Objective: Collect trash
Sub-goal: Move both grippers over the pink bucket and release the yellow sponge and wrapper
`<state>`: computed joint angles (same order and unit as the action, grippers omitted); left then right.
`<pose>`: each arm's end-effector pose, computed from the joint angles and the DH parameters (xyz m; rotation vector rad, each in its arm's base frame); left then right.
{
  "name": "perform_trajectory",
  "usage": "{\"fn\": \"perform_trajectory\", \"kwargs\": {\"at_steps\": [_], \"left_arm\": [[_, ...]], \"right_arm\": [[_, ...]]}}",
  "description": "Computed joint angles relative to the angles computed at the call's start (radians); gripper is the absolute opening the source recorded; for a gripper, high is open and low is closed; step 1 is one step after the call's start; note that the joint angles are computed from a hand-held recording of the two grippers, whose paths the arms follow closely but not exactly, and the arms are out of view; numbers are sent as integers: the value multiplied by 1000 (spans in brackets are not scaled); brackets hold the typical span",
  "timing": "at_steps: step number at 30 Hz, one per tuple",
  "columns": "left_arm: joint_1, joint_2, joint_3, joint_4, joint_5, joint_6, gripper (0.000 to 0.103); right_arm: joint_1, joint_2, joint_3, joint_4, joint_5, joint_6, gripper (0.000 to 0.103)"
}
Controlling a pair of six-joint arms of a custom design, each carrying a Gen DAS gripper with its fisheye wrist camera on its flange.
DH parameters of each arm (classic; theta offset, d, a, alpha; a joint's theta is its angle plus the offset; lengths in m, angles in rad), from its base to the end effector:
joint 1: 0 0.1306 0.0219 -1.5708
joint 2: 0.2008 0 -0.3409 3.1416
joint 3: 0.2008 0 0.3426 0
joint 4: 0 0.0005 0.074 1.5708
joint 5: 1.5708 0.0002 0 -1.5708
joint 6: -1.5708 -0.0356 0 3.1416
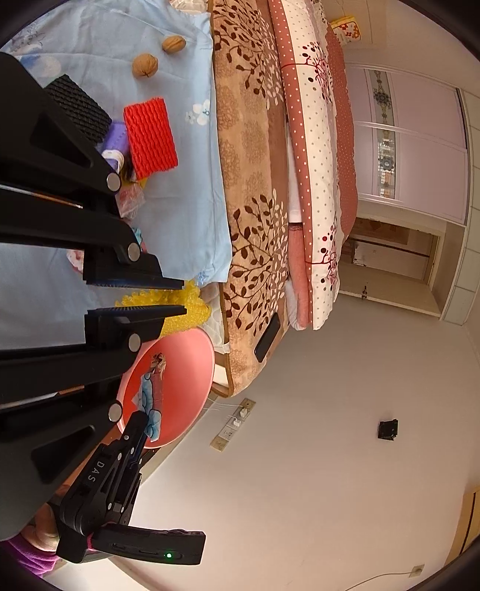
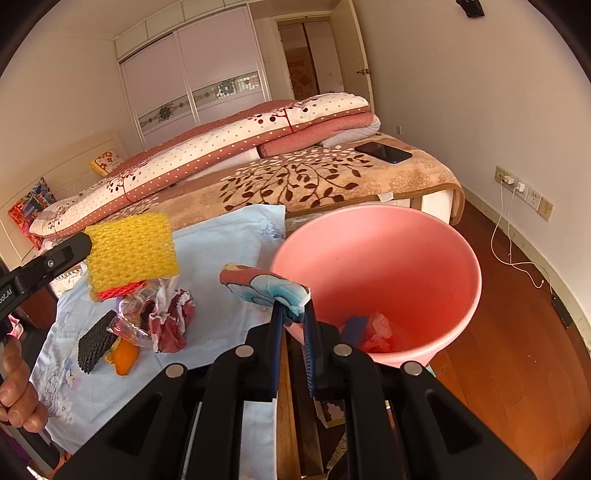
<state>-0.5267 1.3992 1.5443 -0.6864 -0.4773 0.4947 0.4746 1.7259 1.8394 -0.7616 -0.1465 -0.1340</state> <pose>0.4067 -0.2182 0.4663 -0.2468 2.0338 -0.1303 0.5031 0.2638 0.4228 -0.4632 2.2085 0.4938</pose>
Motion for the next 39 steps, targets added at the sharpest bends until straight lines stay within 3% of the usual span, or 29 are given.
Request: {"fn": "perform_trajectory", "kwargs": {"at_steps": [20, 33, 34, 36, 37, 39], "left_arm": [[-24, 298, 290, -73, 103, -83, 8], [-16, 383, 380, -146, 155, -65, 8], [-15, 387, 386, -154, 162, -57, 9], [-11, 391, 393, -168, 178, -40, 24], [-10, 393, 396, -176, 186, -34, 37], [-8, 387, 384, -166, 195, -22, 41]], "right_arm": [[-64, 77, 59, -39, 98, -37, 10], [-77, 123, 97, -60, 107, -50, 10], [-77, 127, 102, -62, 107, -51, 10], [-77, 128, 103, -61, 107, -53, 10], [-78, 128, 102, -61, 108, -54, 10], [-77, 135, 110, -66, 110, -57, 10]]}}
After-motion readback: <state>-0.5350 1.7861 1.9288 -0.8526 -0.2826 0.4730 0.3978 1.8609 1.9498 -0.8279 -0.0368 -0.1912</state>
